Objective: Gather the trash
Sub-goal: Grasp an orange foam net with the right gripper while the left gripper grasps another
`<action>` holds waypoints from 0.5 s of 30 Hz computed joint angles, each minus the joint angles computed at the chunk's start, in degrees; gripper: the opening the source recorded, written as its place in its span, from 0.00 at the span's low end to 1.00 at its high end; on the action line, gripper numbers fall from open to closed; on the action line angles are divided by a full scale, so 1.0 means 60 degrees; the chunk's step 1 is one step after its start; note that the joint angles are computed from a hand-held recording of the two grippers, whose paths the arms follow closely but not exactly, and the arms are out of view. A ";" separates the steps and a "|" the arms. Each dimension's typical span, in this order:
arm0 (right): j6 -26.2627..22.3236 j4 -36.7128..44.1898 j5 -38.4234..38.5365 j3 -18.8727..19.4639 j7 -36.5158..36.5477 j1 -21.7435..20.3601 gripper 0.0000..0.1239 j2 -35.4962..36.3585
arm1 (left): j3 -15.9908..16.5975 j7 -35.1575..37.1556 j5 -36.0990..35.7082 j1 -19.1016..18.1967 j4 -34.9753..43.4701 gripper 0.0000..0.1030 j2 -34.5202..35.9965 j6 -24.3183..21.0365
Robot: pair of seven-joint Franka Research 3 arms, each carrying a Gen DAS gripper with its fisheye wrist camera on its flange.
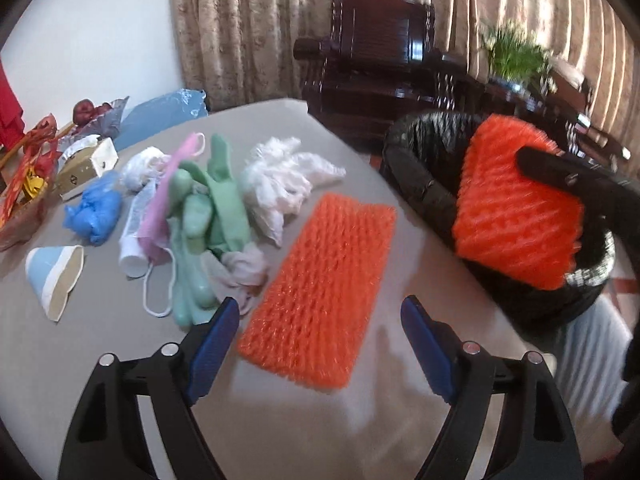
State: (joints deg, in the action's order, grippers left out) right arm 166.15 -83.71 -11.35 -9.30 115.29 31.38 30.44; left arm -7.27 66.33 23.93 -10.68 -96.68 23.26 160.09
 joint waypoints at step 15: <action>0.0084 -0.0056 0.0180 0.0032 -0.0062 -0.0063 0.21 -0.0096 | -0.0400 0.0316 -0.0930 0.0322 0.0540 0.10 -0.0059 -0.0071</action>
